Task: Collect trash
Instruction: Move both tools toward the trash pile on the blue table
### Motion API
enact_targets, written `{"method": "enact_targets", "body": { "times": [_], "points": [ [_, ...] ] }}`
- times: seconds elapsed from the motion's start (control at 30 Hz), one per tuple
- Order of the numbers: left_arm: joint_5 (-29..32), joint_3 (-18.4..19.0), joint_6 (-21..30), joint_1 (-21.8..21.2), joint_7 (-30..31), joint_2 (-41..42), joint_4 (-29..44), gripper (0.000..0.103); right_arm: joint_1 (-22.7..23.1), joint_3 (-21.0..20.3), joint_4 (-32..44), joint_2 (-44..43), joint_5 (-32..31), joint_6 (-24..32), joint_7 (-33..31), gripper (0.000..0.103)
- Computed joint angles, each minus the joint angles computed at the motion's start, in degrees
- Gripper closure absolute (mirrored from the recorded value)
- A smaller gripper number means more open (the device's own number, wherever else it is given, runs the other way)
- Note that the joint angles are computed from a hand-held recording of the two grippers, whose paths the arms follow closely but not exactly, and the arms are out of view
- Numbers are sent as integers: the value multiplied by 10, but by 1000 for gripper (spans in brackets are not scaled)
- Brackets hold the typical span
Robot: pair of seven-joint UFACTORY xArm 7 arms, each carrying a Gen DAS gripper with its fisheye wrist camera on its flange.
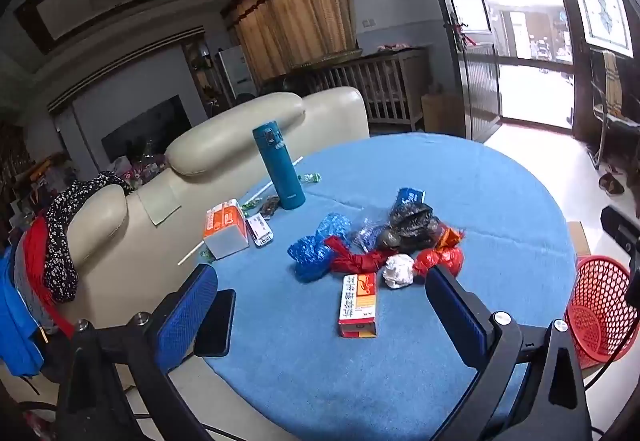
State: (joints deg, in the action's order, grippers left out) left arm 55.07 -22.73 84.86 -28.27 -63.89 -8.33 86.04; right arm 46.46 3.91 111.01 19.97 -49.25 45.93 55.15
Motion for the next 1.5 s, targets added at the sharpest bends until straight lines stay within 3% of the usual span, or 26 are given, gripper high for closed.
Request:
{"method": "enact_targets", "body": {
  "times": [0.43,0.63,0.73,1.1,1.2,1.5],
  "points": [
    [-45,19,14,-20,28,31,24,0,-27,11,-8,6,90,-4,-42,0],
    [-128,35,7,-20,40,38,26,0,-29,9,5,19,121,12,-51,0],
    [-141,39,-3,-19,41,37,17,0,-27,5,10,24,126,20,-53,0],
    [-153,45,-29,-24,59,58,12,0,-30,-3,11,28,141,36,-42,0],
    [-138,46,-9,-34,80,79,31,0,-35,-2,-5,19,138,28,-36,0],
    [-108,64,-9,-80,101,136,98,0,-56,0,-61,-20,113,9,1,0]
  ]
}}
